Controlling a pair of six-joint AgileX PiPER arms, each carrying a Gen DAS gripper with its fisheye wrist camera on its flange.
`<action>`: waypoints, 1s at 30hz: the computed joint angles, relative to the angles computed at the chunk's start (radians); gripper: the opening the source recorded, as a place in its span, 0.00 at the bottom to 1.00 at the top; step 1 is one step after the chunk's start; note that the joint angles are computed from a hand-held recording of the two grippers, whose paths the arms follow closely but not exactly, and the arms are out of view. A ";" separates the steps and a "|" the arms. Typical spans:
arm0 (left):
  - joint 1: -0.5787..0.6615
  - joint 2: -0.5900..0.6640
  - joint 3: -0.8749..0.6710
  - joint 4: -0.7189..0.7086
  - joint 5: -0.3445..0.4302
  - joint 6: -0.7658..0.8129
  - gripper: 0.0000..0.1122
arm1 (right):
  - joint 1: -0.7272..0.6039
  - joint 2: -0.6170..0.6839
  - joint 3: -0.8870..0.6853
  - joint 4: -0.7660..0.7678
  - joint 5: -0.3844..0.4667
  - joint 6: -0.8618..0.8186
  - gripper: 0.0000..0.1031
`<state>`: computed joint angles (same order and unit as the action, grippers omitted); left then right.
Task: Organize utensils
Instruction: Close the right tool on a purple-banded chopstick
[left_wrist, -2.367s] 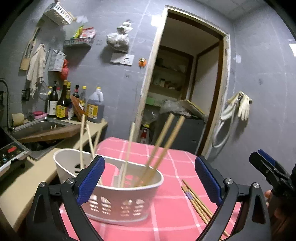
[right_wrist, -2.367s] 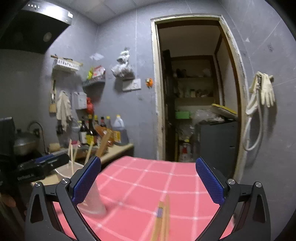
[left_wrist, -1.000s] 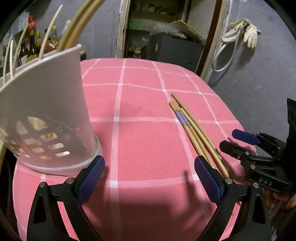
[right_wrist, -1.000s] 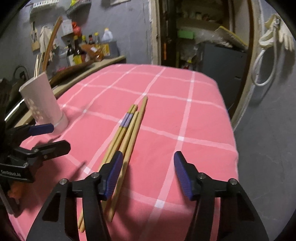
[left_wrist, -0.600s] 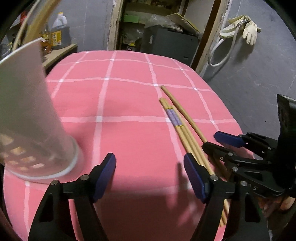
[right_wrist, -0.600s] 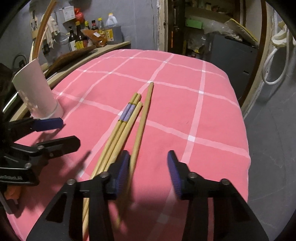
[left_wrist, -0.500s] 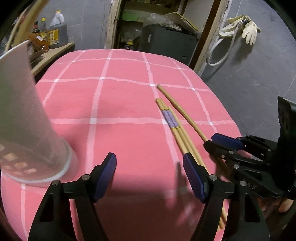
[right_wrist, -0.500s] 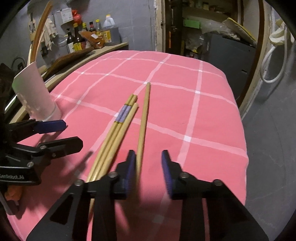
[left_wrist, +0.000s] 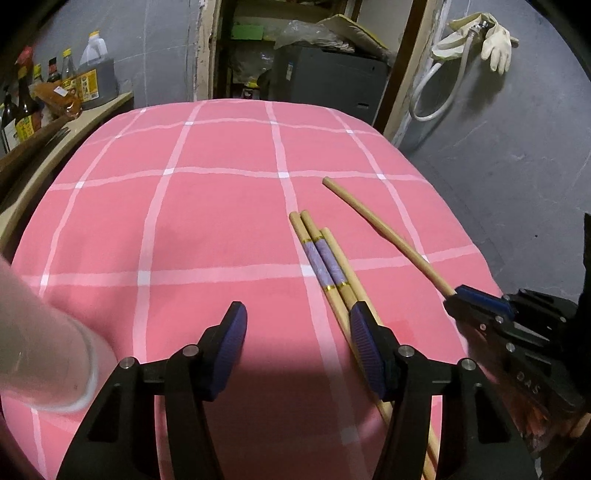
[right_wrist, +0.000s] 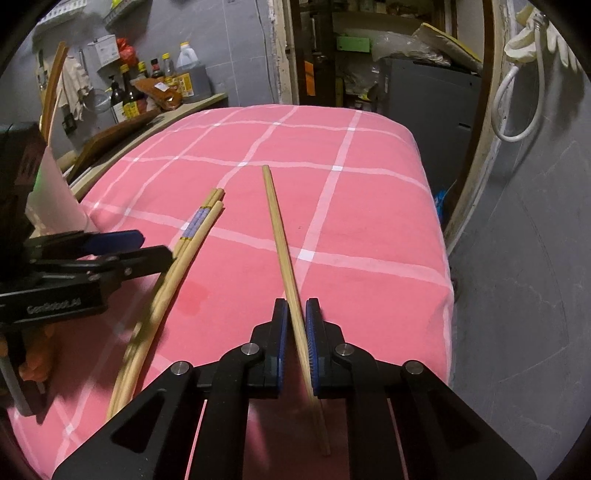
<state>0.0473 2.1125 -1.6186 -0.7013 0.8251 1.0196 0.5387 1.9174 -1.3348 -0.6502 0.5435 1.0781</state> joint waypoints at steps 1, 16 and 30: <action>-0.004 0.002 -0.002 0.004 -0.006 -0.001 0.46 | 0.001 0.001 -0.002 0.002 0.000 0.000 0.08; -0.008 0.064 -0.121 0.042 0.111 -0.036 0.12 | -0.069 0.056 -0.116 0.286 0.000 -0.299 0.09; -0.013 0.148 -0.305 0.103 0.260 -0.193 0.07 | -0.125 0.239 -0.466 0.498 0.208 -0.515 0.06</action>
